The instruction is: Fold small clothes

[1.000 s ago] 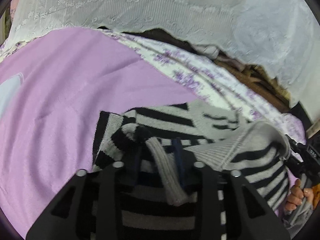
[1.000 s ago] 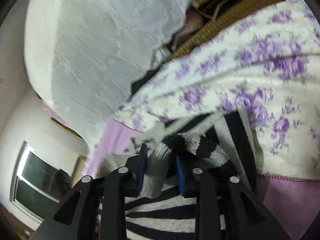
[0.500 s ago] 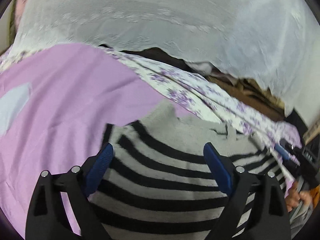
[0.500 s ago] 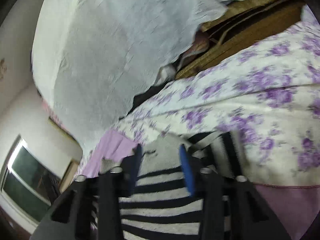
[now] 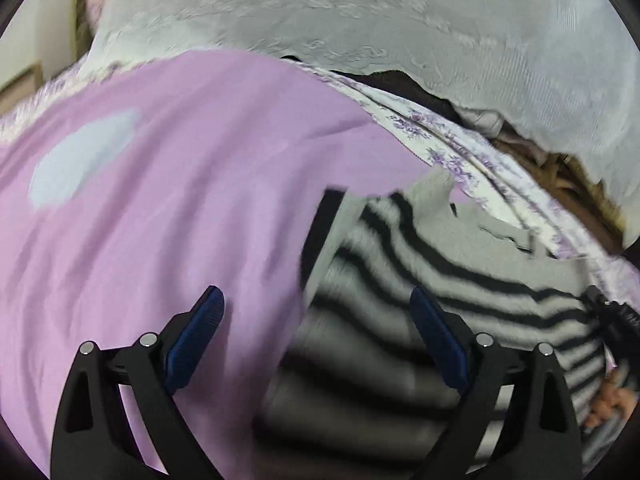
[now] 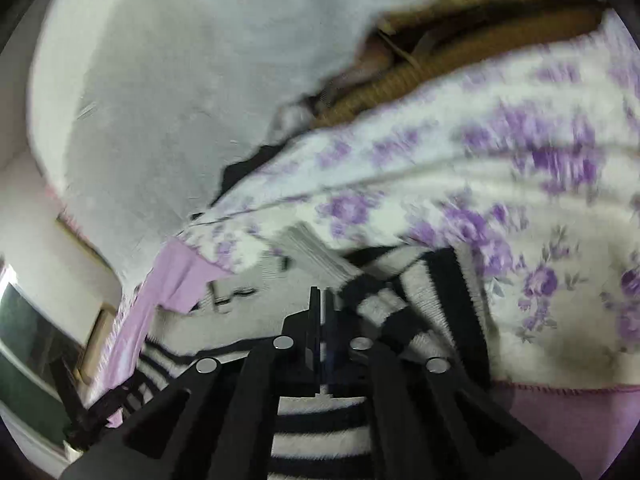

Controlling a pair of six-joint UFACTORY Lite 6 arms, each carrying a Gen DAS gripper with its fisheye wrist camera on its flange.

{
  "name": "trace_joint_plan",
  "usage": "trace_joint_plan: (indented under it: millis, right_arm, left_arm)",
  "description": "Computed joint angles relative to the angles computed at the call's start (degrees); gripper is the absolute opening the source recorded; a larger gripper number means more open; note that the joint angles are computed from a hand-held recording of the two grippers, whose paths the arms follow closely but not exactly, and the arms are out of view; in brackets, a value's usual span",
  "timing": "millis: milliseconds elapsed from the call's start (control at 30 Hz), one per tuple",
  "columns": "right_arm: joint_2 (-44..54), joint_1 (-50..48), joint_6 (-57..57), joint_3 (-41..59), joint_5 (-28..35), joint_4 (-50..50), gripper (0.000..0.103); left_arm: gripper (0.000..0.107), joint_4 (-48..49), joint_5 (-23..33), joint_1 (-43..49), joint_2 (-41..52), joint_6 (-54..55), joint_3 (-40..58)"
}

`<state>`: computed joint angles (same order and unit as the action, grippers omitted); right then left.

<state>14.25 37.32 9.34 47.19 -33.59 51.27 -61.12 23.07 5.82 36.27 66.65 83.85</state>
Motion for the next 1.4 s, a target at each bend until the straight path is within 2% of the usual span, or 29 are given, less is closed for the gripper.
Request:
trace_joint_plan:
  millis: [133,200,267,300,333,400,533,567,633,700,767,867,900,1000,1067,1233,1400]
  right_arm:
    - [3.05,6.72,-14.62,6.45,-1.39,8.89,0.008]
    - [5.38,9.33,-21.39,9.65,-0.7,13.63,0.021]
    - [7.66,9.3,-26.63,12.5,3.87,16.62,0.05]
    - [9.39,8.86,-29.48,13.86,6.55,18.87,0.053]
    - [9.68,8.38,-29.93,14.09,7.67,19.6,0.054]
    - [6.81,9.41,-25.14,9.95,4.45,17.35,0.053]
    - [-2.5,20.47,-21.63,-1.2,-10.49,21.95,0.052]
    - [-2.81,23.02,-23.15,-1.37,-11.95,24.07,0.052]
    - [-1.85,26.16,-27.97,0.35,-10.61,27.81,0.053]
    - [-0.2,26.35,-34.46,3.19,-5.69,32.55,0.061]
    - [-1.23,25.89,-32.95,1.79,-2.39,32.28,0.068]
    - [-2.81,26.76,-28.2,-0.75,-2.34,31.07,0.068]
    - [-3.15,28.27,-28.52,-1.11,-4.63,32.8,0.067]
    - [-3.21,35.38,-31.17,0.01,-16.6,37.14,0.067]
    - [-2.43,36.73,-33.28,1.59,-20.52,37.95,0.067]
    - [-3.02,33.41,-33.32,1.27,-17.15,39.52,0.067]
    - [-5.21,32.8,-28.38,-2.14,-19.07,40.27,0.067]
  left_arm:
    - [0.092,-5.01,0.04,3.98,-9.16,8.45,-14.86]
    - [0.092,-9.92,-0.54,5.84,-14.62,15.37,-22.65]
    - [0.093,-13.03,-1.24,7.78,-19.99,20.05,-29.58]
    - [0.093,-13.25,-1.95,8.22,-21.75,20.64,-31.73]
    - [0.093,-14.3,-2.84,8.93,-23.77,22.29,-34.35]
    - [0.093,-15.84,-3.05,11.37,-29.47,25.3,-40.17]
    - [0.093,-13.98,2.64,20.45,-42.47,29.22,-51.78]
    - [0.093,-12.42,4.07,23.45,-46.1,29.32,-54.72]
    - [0.093,-9.33,6.53,27.45,-49.34,28.66,-57.29]
    - [0.093,-5.79,8.51,30.94,-50.51,28.17,-58.38]
    - [0.093,-4.32,8.83,32.14,-51.28,28.09,-59.17]
    - [0.093,-2.76,9.56,33.24,-54.72,27.9,-60.9]
    - [0.093,-2.69,9.43,32.87,-56.37,27.57,-61.48]
    - [0.093,-2.59,8.87,30.52,-60.69,26.01,-62.05]
    - [0.094,-2.87,7.96,27.86,-62.64,24.86,-61.9]
    - [0.096,-3.71,1.25,12.93,-60.32,17.36,-57.7]
    - [0.096,-7.92,-6.88,-4.49,-48.52,13.52,-49.56]
